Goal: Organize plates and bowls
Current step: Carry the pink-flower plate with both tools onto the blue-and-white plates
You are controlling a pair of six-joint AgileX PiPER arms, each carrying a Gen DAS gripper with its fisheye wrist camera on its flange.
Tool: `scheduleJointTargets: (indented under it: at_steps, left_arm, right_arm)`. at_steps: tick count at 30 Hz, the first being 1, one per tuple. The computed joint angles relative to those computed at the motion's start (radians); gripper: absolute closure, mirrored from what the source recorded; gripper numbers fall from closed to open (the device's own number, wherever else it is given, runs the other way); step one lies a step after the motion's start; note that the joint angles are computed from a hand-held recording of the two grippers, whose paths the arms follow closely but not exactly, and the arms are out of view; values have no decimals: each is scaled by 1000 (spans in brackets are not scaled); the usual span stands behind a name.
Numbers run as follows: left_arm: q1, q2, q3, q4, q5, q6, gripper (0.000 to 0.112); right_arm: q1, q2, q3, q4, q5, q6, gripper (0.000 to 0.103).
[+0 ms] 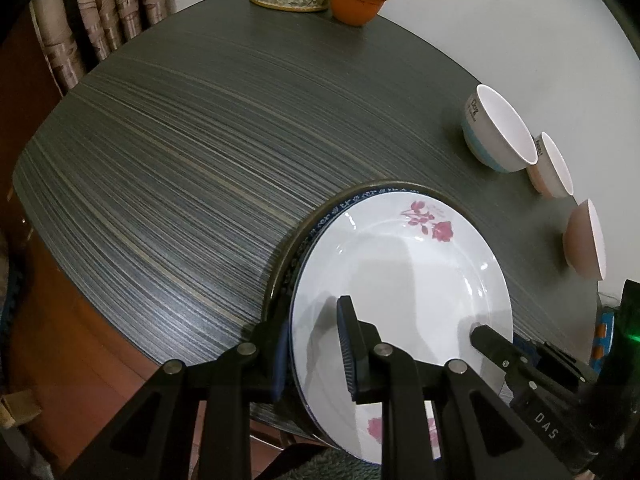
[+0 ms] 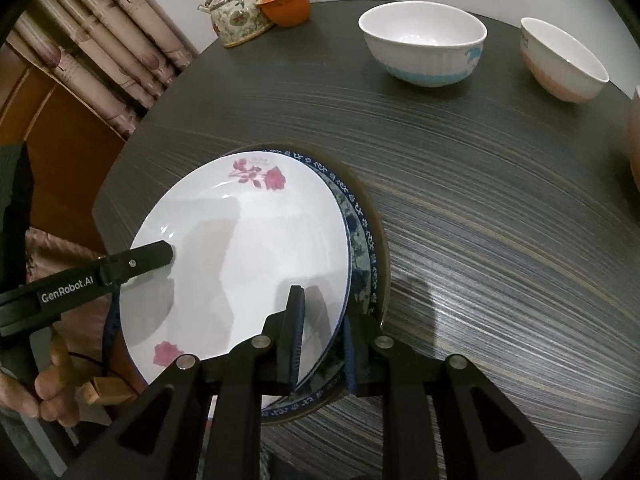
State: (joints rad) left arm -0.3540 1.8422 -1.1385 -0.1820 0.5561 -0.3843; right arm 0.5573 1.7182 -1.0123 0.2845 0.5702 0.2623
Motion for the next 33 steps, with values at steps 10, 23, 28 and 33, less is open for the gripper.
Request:
scheduleJointTargets:
  at_steps: [10, 23, 28, 33]
  left_arm:
    - [-19, 41, -62, 65, 56, -64, 88]
    - [-69, 66, -84, 160, 56, -163, 83]
    - [-87, 90, -107, 185, 55, -197, 83]
    - [-86, 90, -104, 179, 46, -193, 80]
  right_arm:
    - [44, 48, -78, -67, 50, 74, 68]
    - [97, 107, -182, -198, 132, 173, 56]
    - [106, 104, -179, -233, 142, 188, 55]
    - [108, 106, -183, -235, 147, 186, 53]
